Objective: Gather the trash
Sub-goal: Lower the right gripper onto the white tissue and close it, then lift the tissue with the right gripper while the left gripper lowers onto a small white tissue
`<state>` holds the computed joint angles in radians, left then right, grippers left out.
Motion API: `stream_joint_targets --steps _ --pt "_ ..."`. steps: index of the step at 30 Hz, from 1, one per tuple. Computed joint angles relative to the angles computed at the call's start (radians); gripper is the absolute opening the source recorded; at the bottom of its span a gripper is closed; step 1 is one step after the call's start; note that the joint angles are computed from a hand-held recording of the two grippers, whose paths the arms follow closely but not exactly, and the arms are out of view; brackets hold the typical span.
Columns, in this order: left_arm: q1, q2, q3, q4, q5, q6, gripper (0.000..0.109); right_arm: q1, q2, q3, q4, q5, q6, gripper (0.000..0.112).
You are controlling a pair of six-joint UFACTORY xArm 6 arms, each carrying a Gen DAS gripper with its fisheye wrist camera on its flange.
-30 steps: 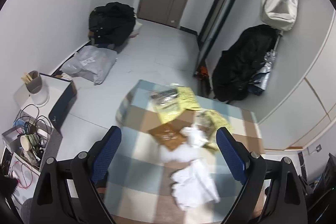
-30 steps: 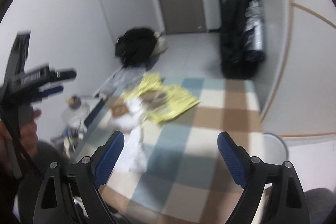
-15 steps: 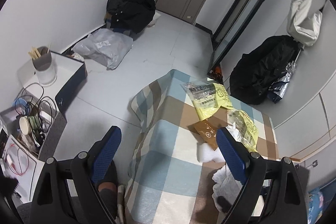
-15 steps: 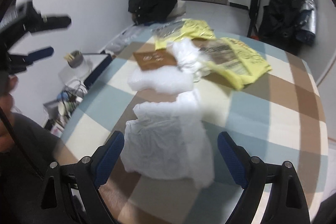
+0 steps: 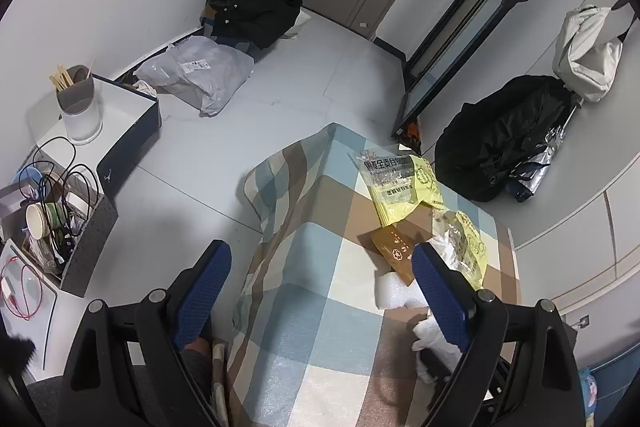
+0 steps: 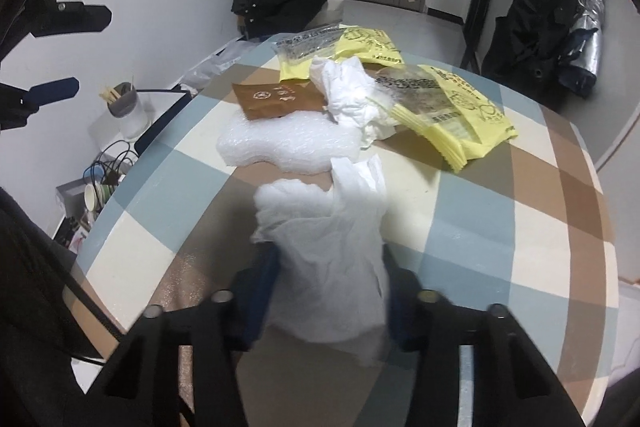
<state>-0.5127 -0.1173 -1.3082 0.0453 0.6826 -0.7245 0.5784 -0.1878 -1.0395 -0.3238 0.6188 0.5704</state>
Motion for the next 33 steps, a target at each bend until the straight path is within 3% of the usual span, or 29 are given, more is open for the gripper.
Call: stream_joint_targets --steps 1,3,5,15,19,24,30,33 --pt "-0.002 0.002 -0.003 0.005 0.006 0.001 0.09 -0.003 0.003 -0.002 0.006 -0.005 -0.008 0.03" --pt "-0.006 0.006 -0.008 0.011 0.017 0.001 0.09 -0.016 -0.012 0.014 0.042 -0.017 -0.045 0.01" --pt "-0.01 0.012 -0.015 0.017 0.03 0.004 0.09 -0.028 -0.022 0.024 0.101 -0.027 -0.094 0.004" --pt "-0.054 0.064 -0.095 0.106 0.087 0.026 0.09 -0.053 -0.136 0.112 0.27 -0.09 -0.289 0.002" --pt "-0.082 0.114 -0.175 0.101 0.106 0.118 0.09 -0.074 -0.172 0.127 0.341 -0.078 -0.353 0.002" --pt "-0.109 0.22 -0.321 0.033 0.148 0.321 0.09 -0.109 -0.22 0.153 0.381 -0.068 -0.397 0.002" --pt "-0.12 0.418 -0.575 -0.057 0.36 0.566 0.09 -0.164 -0.272 0.2 0.442 -0.071 -0.425 0.002" --pt "-0.13 0.48 -0.645 -0.024 0.418 0.585 0.09 -0.188 -0.29 0.22 0.473 -0.086 -0.437 0.002"
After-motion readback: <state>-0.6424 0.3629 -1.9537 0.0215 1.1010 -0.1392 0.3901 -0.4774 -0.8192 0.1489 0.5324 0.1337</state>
